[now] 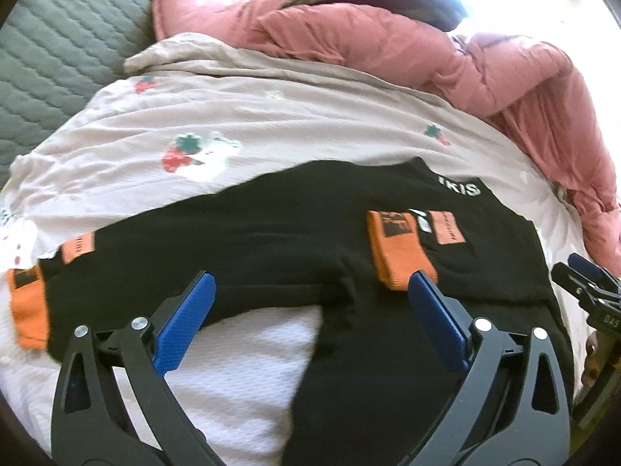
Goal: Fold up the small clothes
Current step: 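Move the left gripper to the other sleeve's orange cuff and grasp it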
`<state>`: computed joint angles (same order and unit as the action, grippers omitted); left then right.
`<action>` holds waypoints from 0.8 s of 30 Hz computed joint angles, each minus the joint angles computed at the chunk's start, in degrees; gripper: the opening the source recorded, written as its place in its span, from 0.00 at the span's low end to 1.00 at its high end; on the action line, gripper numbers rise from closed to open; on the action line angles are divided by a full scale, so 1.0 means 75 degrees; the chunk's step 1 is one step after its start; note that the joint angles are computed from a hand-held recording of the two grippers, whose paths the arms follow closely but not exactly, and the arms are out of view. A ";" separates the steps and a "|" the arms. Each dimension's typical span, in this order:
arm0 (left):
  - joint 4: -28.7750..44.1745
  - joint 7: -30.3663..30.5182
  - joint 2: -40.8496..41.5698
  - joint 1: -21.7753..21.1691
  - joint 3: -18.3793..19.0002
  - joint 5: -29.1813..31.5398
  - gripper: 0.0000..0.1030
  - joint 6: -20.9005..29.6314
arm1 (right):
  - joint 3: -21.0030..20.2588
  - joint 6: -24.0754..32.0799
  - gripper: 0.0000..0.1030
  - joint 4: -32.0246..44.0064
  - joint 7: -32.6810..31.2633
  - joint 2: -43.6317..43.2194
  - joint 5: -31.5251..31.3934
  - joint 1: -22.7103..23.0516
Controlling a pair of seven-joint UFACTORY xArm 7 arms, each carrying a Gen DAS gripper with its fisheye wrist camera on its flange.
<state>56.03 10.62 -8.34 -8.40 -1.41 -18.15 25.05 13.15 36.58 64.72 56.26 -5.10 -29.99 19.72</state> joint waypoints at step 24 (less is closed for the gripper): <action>-0.0462 -0.1352 -0.0497 0.1173 0.0427 0.1323 0.91 -0.0477 | -0.0268 0.0225 0.96 0.2230 -0.0446 0.1750 -0.0320 0.1261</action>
